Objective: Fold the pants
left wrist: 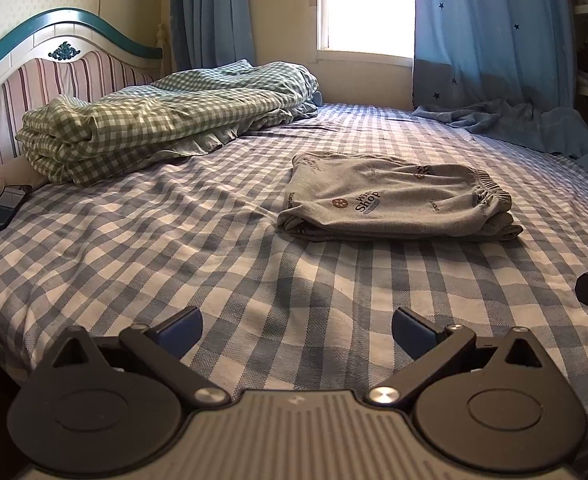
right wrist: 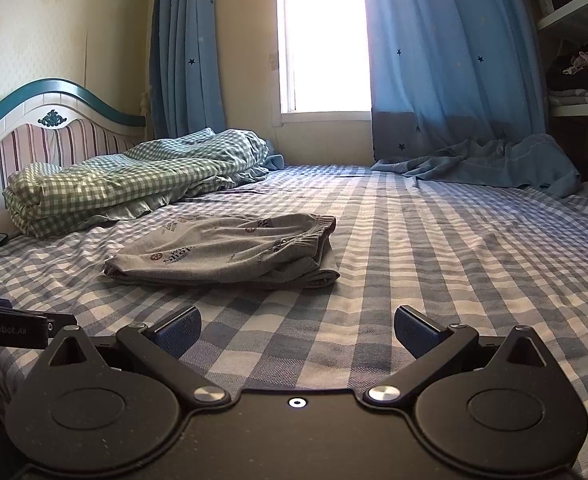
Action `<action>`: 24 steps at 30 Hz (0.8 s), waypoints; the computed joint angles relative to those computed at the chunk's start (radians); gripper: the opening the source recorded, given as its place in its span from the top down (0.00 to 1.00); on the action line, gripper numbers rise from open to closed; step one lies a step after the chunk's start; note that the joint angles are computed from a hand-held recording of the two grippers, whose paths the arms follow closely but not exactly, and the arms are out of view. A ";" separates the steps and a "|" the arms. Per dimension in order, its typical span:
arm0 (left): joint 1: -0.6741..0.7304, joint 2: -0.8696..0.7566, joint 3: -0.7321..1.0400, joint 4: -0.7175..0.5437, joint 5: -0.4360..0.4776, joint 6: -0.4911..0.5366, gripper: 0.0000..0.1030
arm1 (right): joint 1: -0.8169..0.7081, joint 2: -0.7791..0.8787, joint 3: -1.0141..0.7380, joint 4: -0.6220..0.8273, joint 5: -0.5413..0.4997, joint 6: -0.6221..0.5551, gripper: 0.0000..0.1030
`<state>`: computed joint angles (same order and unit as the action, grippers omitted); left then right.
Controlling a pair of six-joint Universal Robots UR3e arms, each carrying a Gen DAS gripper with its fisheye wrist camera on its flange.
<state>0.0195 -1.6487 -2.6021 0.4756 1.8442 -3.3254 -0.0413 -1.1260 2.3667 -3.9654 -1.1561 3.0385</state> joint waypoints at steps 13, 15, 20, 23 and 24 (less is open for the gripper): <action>0.010 0.003 -0.003 -0.017 -0.005 0.011 0.00 | 0.003 0.017 -0.013 0.015 -0.003 0.000 0.01; 0.013 0.005 -0.005 -0.019 -0.009 0.012 0.00 | 0.003 0.019 -0.012 0.015 -0.002 0.000 0.01; 0.007 0.005 -0.006 -0.021 -0.006 0.015 0.00 | 0.001 0.019 -0.011 0.016 -0.001 0.000 0.01; 0.007 0.008 -0.006 -0.024 -0.008 0.017 0.00 | 0.002 0.019 -0.011 0.018 0.000 0.001 0.01; 0.007 0.009 -0.006 -0.026 -0.008 0.016 0.00 | 0.001 0.019 -0.011 0.017 0.000 0.000 0.01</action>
<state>0.0263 -1.6399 -2.6082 0.4497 1.8363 -3.3092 -0.0408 -1.1070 2.3559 -3.9482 -1.1559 3.0382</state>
